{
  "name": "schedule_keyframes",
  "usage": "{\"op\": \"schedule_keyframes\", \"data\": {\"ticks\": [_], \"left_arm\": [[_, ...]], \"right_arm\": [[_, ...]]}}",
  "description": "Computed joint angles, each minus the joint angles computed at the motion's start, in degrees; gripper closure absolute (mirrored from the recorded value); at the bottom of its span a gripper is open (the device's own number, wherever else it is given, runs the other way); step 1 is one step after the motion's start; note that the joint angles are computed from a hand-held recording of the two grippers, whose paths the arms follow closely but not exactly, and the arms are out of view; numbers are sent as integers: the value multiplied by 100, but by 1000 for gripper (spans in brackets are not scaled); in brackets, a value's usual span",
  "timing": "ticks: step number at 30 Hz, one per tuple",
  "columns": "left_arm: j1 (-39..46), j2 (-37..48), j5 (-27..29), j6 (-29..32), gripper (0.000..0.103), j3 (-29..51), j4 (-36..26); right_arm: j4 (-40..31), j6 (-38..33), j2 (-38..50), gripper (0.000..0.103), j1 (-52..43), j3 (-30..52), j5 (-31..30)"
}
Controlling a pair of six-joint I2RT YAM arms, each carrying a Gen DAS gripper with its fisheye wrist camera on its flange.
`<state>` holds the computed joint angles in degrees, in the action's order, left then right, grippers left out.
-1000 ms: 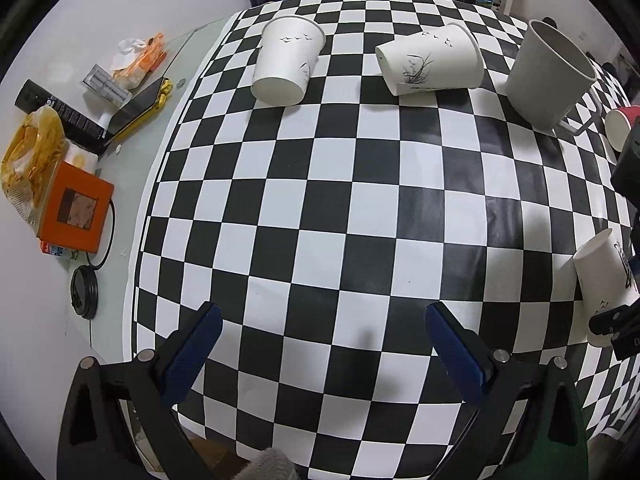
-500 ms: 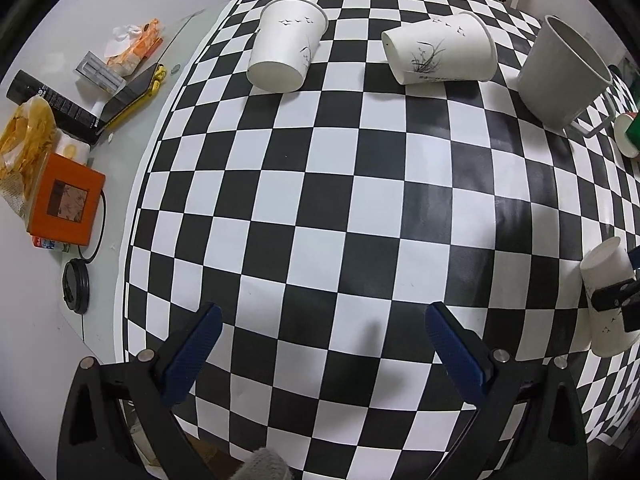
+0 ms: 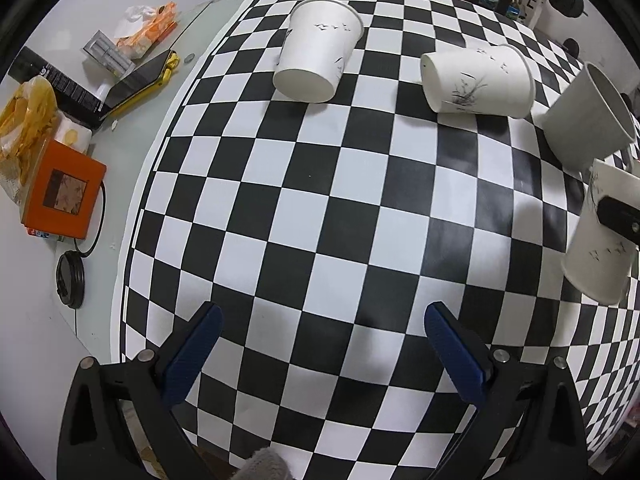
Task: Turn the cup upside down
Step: 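Lower the inverted cup onto the cloth and open the right tool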
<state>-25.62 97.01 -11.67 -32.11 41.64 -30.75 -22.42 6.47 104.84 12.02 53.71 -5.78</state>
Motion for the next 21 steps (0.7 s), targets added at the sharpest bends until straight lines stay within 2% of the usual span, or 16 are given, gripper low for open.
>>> {"op": "schedule_keyframes", "data": {"ticks": [5, 8, 14, 16, 18, 20, 21], "left_arm": [[-44, 37, -40, 22, 0, 21, -28], [-179, -39, -65, 43, 0, -7, -62], [-522, -346, -129, -85, 0, -96, -132], [-661, -437, -183, -131, 0, -89, -208], [-818, -560, -221, -171, 0, -74, -290], [-975, -686, -276, -221, 0, -15, -418], [-1043, -748, -288, -247, 0, 22, -491]], "right_arm": [[1990, 894, -511, 42, 487, -1521, 440], [2630, 1083, -829, 41, 719, -2200, 646], [2586, 1211, -1023, 40, 744, -2695, 830], [2481, 1283, -1129, 32, 723, -2848, 910], [2381, 1375, -1307, 14, 700, -2983, 998], [2078, 1470, -1604, 2, 710, -3071, 1076], [1910, 1488, -1804, 1, 713, -3134, 1123]]}}
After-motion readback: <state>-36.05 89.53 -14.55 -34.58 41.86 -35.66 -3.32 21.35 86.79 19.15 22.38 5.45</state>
